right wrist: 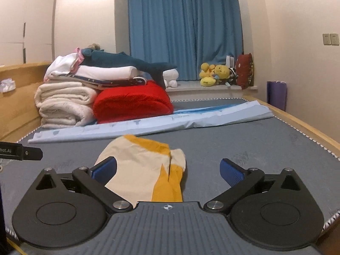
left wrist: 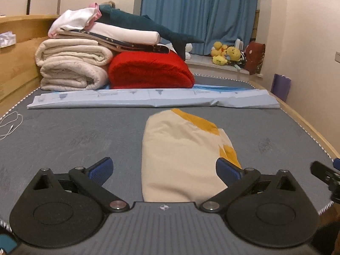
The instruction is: Fold large clothes
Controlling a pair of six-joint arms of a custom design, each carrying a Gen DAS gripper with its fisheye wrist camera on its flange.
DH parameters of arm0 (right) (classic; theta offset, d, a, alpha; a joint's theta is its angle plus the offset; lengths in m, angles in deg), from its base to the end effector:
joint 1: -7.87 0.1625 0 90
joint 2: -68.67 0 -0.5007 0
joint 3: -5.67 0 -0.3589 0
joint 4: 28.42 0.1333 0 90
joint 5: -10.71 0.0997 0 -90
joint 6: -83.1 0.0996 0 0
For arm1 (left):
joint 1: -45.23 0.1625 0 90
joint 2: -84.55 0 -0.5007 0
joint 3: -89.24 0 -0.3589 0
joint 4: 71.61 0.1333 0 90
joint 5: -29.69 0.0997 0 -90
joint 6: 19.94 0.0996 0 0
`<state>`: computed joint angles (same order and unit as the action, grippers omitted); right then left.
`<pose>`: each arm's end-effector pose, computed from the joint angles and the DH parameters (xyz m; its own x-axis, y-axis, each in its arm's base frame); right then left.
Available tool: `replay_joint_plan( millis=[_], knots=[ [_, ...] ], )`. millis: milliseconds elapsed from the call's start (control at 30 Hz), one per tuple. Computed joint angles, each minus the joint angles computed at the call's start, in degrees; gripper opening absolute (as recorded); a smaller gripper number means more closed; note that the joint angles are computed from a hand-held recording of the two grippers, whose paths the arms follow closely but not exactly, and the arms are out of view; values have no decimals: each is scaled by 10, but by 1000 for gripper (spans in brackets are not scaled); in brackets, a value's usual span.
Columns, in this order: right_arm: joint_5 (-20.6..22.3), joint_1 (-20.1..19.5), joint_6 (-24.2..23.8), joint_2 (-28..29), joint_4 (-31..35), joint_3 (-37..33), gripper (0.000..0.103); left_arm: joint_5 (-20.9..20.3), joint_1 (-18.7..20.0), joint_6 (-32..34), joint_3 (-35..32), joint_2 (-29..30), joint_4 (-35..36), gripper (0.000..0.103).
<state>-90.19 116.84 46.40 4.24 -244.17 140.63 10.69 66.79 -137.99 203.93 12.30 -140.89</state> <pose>0.2620 -0.4100 0.3019 -0.6742 -0.4606 0.5773 -0.7338 0.3295 -0.5941 -0.3197 -0.3709 0.2936 -0.6833 -0.4346 -0.5867 0.3894 0.4628 -0.7963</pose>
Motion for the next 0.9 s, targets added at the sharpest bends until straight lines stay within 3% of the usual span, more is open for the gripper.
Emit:
replay_joint_plan(
  millis=[100,200,300,367,433,567,700,900],
  knots=[
    [0,-7,-17,1,-33,46,102,-26,-36,-54,39,16,-5,103],
    [-32,-4,-10,8,-16,59,102,-43,-54,-109,81,49,-12,103],
    [-27,-3,-26,19,-36,61,102,-88,-31,-31,91,60,-106,103],
    [-36,-1,-39,32,-48,59,102,-66,-32,-31,106,55,-134,103],
    [-45,1,-25,36,-40,57,102,-55,-29,-36,98,66,-110,103],
    [-55,1,-18,47,-43,53,102,-56,-22,-28,104,65,-141,103],
    [-52,0,-16,48,-37,53,102,-47,-16,-49,94,64,-115,103],
    [-45,2,-29,57,-43,54,102,-37,-7,-21,95,62,-133,103]
  ],
)
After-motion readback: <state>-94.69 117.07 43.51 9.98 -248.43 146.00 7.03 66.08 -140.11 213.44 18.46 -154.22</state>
